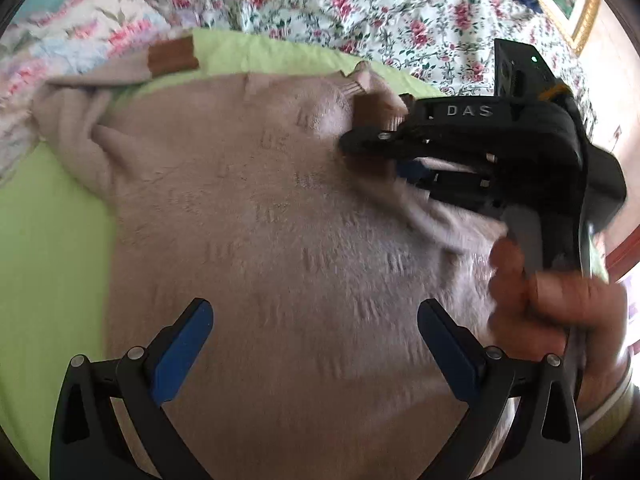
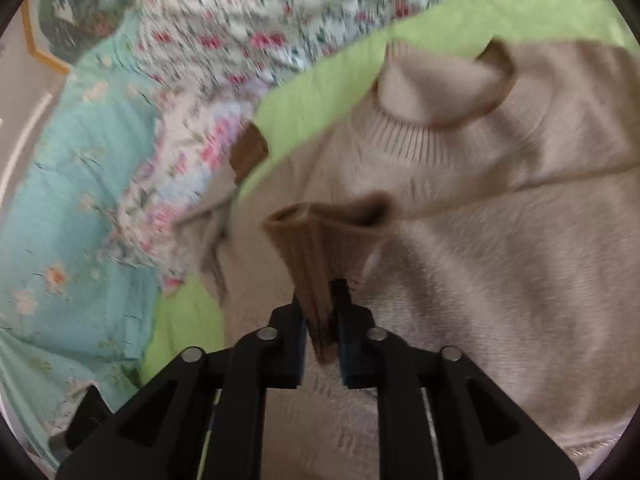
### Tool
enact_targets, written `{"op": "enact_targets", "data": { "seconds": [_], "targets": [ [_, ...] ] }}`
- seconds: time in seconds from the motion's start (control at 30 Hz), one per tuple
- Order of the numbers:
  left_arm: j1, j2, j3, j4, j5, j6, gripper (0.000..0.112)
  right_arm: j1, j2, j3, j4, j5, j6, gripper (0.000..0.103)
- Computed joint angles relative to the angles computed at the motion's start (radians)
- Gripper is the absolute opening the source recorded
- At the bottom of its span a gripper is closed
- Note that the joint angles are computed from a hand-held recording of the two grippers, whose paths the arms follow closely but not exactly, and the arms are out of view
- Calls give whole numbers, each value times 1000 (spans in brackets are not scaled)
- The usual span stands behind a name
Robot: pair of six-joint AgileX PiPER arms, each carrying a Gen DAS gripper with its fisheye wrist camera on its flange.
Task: Fold small clothes
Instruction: 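Grasp the other sleeve's brown cuff with the left gripper while the right gripper releases its sleeve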
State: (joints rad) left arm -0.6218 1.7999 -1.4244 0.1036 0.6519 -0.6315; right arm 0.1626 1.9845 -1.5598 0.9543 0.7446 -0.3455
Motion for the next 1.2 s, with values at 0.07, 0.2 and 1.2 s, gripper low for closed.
{"op": "enact_targets", "data": {
  "seconds": [0.07,0.2,1.2],
  "targets": [
    [37,67,-70,-94,9,88,102,-5,7,10,34,17,-22,51],
    [91,219,-252,-233,37,223,102,-50,-96,131,155,-8,-164,57],
    [130,211,-258,-145,-78,193,7,-523,-113,157,-141,18,-144,12]
  ]
}}
